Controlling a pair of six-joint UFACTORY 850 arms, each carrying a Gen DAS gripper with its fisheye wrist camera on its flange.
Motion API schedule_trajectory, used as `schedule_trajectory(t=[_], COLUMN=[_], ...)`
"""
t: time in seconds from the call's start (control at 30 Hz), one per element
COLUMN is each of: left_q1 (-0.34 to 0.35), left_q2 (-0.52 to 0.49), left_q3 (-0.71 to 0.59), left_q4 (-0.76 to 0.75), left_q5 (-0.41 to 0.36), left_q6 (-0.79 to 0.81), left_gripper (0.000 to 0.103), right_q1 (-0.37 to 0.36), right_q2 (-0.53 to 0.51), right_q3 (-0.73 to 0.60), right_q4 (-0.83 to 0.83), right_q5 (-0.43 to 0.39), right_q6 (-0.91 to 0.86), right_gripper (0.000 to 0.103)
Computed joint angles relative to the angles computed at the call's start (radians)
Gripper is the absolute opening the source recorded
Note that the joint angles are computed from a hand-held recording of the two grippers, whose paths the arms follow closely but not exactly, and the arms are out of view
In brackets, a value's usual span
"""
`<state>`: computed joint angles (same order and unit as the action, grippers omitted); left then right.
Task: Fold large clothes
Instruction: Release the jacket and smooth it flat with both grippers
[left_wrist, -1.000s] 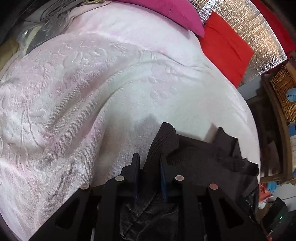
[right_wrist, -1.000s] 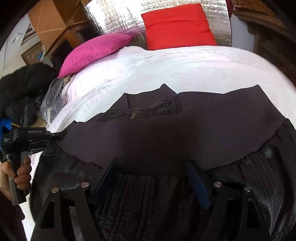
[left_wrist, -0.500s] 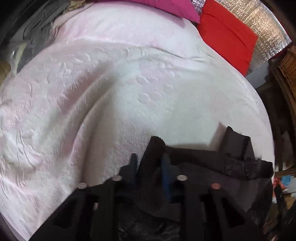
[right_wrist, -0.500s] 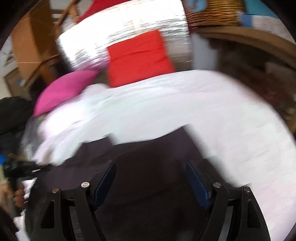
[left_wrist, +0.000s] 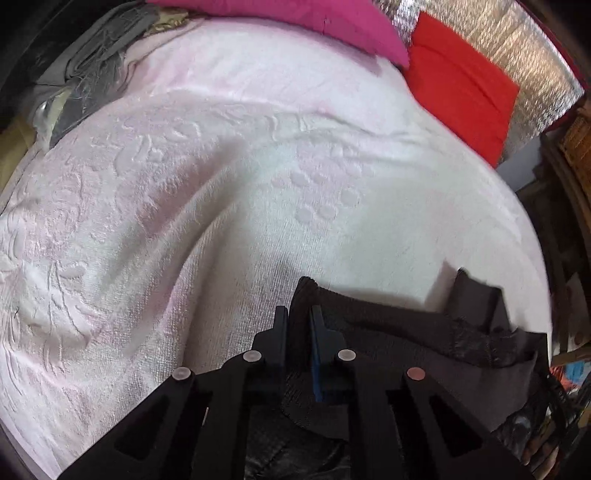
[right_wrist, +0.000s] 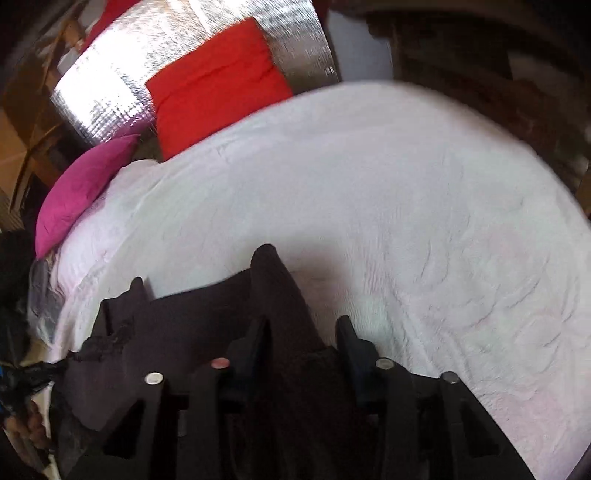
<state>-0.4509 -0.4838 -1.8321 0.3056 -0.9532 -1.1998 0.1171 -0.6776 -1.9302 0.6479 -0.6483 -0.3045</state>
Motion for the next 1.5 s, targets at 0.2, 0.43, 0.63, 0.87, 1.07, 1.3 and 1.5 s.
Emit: schedule_trajectory(t=[0.2,0.43,0.63,0.87,1.07,1.3,1.5], left_q1=[-0.010,-0.025,-0.091,-0.195,-0.321,-0.388,-0.383], left_q2=[0.000,0.048,0.121,0.167,0.160,0.218,0.277], left_q3=[0.018,0.058,0.127,0.220,0.207,0.265,0.371], left_q4=[-0.001,-0.023,0.073,0.213,0.353,0.418,0.377], left_q5=[-0.027,-0.013,-0.042,-0.175,-0.349,-0.440,-0.365], left_q6=[0.009,-0.031,-0.133,-0.318,-0.369,-0.367,-0.378], left_gripper=[0.011,0.050,0.064,0.066,0.073,0.077,0.048], right_q1=[0.016,0.002,-0.004,-0.006,-0.012,-0.019,0.016], right_q2=[0.010,0.045,0.060,0.075,0.230,0.390,0.468], right_q3=[0.018,0.050,0.072,0.093,0.273,0.464,0.580], right_q4=[-0.118,-0.069,-0.078,-0.131,-0.006,0.229,0.159], right_q5=[0.014,0.014,0.001,-0.006,0.146,0.122,0.093], right_q6=[0.080,0.051,0.048,0.097,-0.062,-0.336,-0.326], right_gripper=[0.039,0.071,0.071,0.071,0.072,0.072,0.071])
